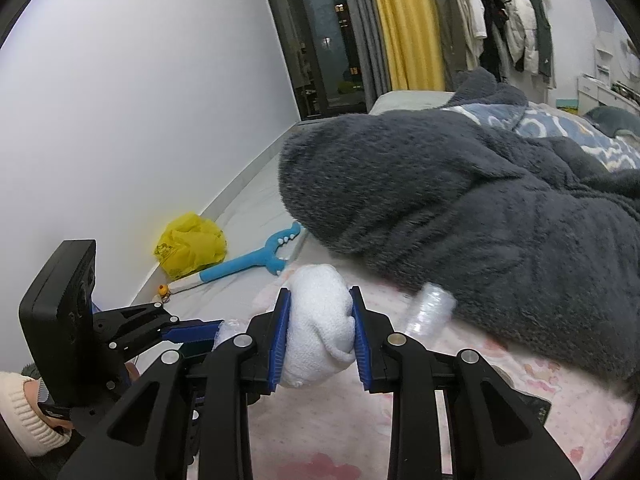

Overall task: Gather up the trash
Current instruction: 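Carry the sock and bubble-wrap roll over the teal bin with both tools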

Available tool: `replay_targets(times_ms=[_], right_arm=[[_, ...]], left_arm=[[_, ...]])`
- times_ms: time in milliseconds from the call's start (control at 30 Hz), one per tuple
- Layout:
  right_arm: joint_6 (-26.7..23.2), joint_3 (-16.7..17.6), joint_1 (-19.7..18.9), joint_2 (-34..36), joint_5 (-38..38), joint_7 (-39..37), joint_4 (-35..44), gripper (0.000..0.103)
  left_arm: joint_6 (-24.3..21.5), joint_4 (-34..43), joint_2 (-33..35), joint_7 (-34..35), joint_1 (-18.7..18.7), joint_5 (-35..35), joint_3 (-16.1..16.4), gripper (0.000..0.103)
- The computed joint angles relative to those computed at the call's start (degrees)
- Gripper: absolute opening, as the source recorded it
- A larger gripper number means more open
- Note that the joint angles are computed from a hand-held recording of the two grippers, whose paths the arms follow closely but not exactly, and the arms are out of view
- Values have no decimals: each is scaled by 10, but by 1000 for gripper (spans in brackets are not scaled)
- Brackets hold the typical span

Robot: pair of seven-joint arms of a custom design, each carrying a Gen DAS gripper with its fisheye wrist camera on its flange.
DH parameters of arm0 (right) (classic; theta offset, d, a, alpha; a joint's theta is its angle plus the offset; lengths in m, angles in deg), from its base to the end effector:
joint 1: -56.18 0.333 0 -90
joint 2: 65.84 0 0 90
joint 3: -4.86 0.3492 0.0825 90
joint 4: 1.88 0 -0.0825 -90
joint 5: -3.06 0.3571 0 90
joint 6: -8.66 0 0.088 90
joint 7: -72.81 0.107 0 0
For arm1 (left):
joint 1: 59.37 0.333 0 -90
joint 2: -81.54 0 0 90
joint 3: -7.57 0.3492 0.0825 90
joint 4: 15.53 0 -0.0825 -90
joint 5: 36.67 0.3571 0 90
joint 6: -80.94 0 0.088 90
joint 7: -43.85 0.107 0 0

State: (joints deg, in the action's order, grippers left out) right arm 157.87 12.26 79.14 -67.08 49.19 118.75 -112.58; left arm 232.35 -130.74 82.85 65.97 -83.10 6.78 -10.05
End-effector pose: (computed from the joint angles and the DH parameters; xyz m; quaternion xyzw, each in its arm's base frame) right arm 0.5017 0.2774 0.6106 -0.8241 0.3630 -0.0598 0.4307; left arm 0.4222 -0.3933 0.5515 -0.6198 0.6841 -0.3199 0.2131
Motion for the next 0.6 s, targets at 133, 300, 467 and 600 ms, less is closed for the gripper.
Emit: replay_targets(times_ms=[133,300,467,600], right_arm=[[0,7,8,-1,-18,14,5,29],[0,14,19,-2,-42,28,6,29],[3,21,31,1,-65,50,7,29],[8,27,42,2,-78,67,5,29]], left_arm=[[-16,-16,-18,-13,1,10,-1,70],[-18,-43,-42,-26,7,4,-2,70],[-38,-79,-73,-24,12,-14,-5,70],[-53,-112,-94,-26,17,-33,-4,70]])
